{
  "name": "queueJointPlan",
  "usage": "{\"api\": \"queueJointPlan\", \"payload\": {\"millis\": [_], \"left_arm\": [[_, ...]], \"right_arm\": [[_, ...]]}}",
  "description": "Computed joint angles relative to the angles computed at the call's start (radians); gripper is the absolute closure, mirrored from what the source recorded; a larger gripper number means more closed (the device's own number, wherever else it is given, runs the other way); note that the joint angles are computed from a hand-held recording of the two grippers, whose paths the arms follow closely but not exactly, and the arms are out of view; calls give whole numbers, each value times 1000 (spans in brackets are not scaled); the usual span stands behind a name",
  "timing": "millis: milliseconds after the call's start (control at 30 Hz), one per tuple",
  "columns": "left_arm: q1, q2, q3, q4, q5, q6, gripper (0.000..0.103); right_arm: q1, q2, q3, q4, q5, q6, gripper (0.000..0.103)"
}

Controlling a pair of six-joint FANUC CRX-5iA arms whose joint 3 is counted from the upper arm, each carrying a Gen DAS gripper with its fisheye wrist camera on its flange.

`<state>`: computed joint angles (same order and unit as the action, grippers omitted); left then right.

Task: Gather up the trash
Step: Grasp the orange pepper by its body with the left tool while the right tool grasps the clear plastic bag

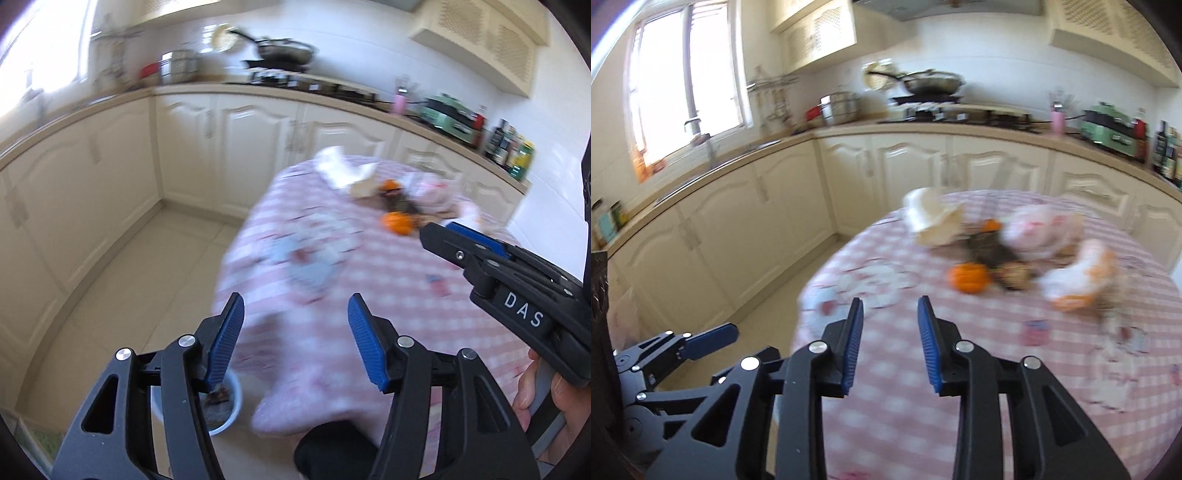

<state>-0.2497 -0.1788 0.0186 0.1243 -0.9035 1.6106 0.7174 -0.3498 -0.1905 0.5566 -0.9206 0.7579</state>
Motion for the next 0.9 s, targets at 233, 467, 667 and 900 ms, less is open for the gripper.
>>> {"api": "queueJointPlan", "payload": {"millis": [233, 467, 667, 900], "left_arm": [[-148, 165, 189, -44, -37, 20, 41], [-209, 330, 395, -122, -124, 61, 41], [-218, 437, 526, -158, -200, 91, 41], [-204, 501, 582, -127, -227, 90, 41]], "right_arm": [[-234, -47, -22, -39, -67, 24, 57], [-448, 56, 84, -247, -101, 228, 49], [-524, 151, 173, -344, -128, 329, 45], [-559, 172, 206, -418, -94, 368, 59]]}}
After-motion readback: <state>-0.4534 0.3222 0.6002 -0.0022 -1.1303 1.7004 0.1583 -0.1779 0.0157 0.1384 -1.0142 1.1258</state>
